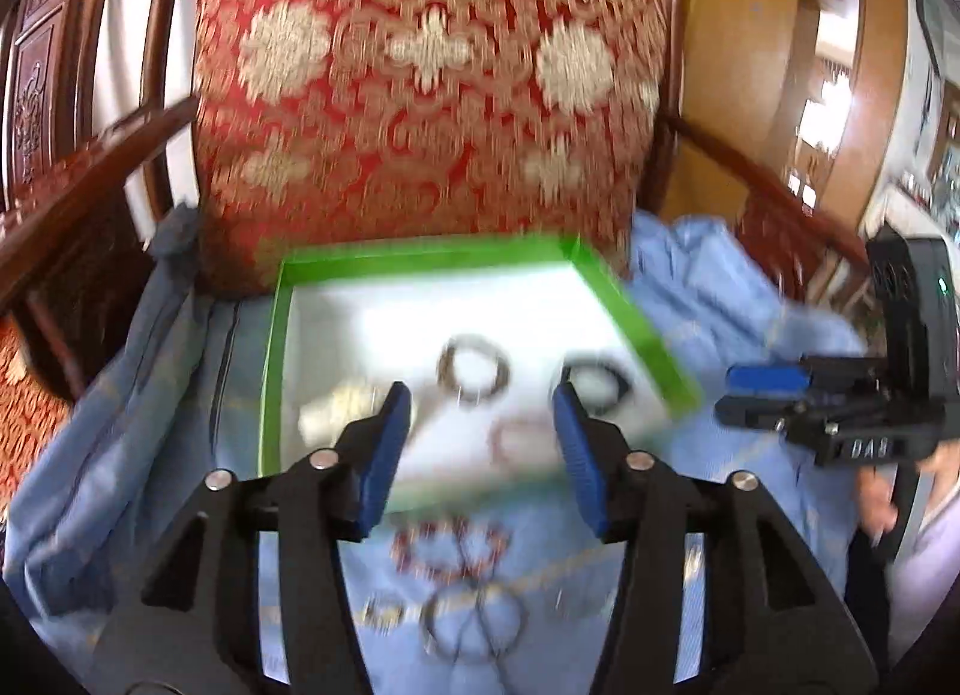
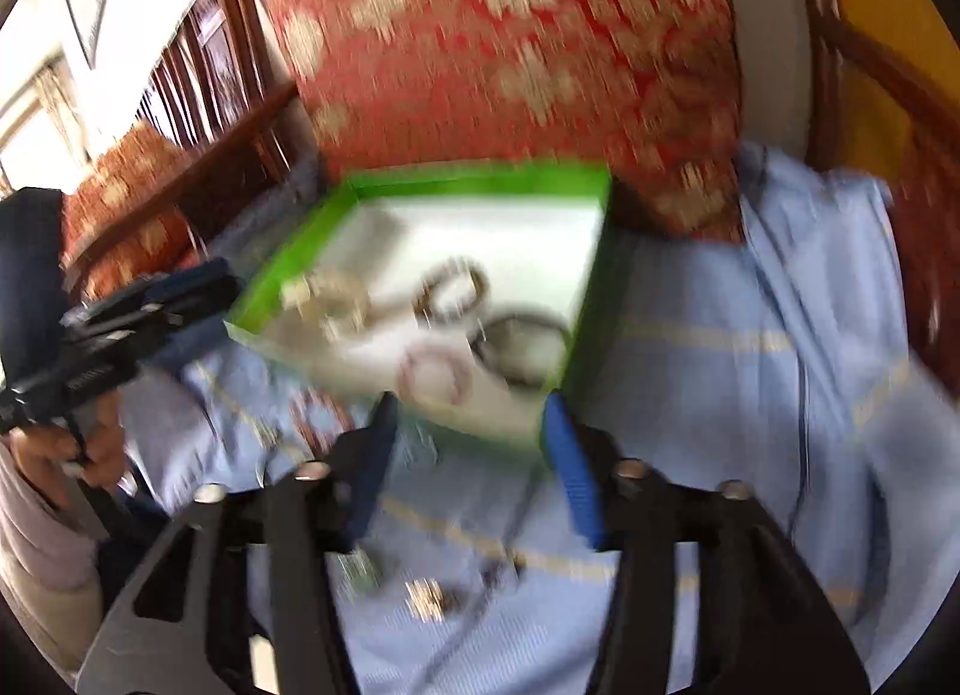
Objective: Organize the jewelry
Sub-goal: 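Carry both bracelets into the green box and open both tools, then grasp the green jade pendant with the right tool while the left tool grasps the red-and-white bead bracelet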
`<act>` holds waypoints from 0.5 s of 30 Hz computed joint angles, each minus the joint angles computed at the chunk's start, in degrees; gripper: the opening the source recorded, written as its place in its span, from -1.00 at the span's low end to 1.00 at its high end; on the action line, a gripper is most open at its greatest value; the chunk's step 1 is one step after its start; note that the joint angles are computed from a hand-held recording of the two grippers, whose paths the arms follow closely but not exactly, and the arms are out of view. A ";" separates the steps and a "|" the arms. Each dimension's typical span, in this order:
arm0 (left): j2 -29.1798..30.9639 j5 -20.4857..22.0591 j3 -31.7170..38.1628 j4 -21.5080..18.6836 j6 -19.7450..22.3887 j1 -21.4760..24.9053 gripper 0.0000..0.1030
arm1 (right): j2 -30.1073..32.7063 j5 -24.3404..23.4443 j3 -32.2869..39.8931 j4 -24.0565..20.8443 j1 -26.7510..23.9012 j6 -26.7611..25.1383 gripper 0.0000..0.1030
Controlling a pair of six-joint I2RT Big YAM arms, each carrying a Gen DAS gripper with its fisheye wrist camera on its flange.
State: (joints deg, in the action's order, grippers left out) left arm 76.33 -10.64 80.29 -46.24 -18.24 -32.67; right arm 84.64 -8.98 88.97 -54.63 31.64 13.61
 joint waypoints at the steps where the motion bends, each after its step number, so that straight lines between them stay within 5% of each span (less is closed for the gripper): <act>1: -0.13 0.08 -0.40 -1.56 -0.74 0.14 0.10 | -0.37 0.95 -1.23 -0.95 0.08 0.30 0.07; 6: 3.34 1.67 0.51 -12.39 -7.86 1.87 0.15 | 1.85 2.94 -1.42 -7.22 0.18 2.07 0.07; 9: 4.63 2.51 0.94 -14.29 -10.07 2.86 0.33 | 2.16 3.48 -1.45 -7.90 1.00 1.00 0.07; 15: 5.93 4.05 1.81 -16.65 -14.57 3.82 0.36 | 2.48 0.29 -1.94 -4.65 5.22 -5.18 0.07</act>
